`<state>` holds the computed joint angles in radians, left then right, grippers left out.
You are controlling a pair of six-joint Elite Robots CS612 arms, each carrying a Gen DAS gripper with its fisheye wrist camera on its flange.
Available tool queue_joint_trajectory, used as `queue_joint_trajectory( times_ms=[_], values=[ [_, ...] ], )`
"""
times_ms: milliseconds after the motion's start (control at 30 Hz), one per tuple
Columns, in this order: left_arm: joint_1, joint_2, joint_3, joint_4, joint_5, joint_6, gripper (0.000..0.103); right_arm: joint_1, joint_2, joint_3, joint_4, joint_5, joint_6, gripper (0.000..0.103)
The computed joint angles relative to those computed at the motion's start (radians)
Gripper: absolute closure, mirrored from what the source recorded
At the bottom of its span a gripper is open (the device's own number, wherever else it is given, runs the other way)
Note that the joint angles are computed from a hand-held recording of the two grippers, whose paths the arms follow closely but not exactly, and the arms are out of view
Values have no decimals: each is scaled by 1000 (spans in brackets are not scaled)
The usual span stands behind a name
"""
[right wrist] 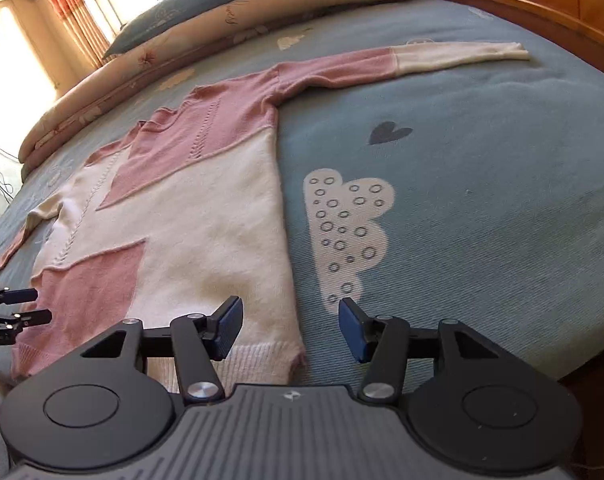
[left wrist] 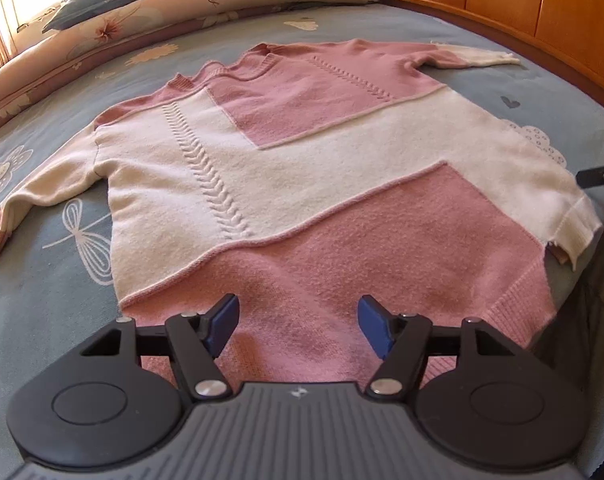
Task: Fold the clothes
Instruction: 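Move both open tools back over the sweater hem and cuff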
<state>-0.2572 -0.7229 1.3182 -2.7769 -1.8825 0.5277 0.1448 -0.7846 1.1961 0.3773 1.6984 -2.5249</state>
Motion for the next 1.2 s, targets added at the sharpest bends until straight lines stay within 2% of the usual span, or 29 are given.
queue_joint_trajectory(
  times_ms=[100,167,233,300,400,467,600,667,733,800,933,1000,1067,1200],
  values=[
    [-6,-10,15,-23,1,20,37,20,-5,-5,-44,21,-85,48],
    [-10,-22,34,-50,-9,44,37,37,12,-48,-15,13,-204,63],
    [-12,-38,59,-80,-34,79,34,53,31,-90,25,6,-325,69],
    [-12,-54,87,-100,-71,141,29,68,38,-106,41,3,-452,69],
    [-15,-74,127,-138,-105,226,27,87,53,-134,94,48,-589,67],
    [-20,-81,149,-171,-111,270,27,95,70,-164,146,88,-616,67],
    [-26,-87,165,-168,-123,323,27,101,74,-174,198,81,-733,66],
    [-29,-86,166,-158,-124,325,27,123,99,-200,222,168,-841,66],
    [-31,-86,168,-155,-124,325,27,139,130,-236,242,241,-901,66],
    [-30,-88,171,-160,-132,322,27,139,131,-239,223,253,-885,66],
    [-26,-95,179,-161,-149,317,25,111,75,-176,123,170,-684,66],
    [-27,-94,180,-163,-138,309,25,101,71,-175,118,173,-592,66],
    [-27,-93,179,-165,-132,298,25,98,78,-186,144,161,-593,66],
    [-27,-90,176,-160,-132,269,25,122,94,-200,179,212,-687,66]
  ],
)
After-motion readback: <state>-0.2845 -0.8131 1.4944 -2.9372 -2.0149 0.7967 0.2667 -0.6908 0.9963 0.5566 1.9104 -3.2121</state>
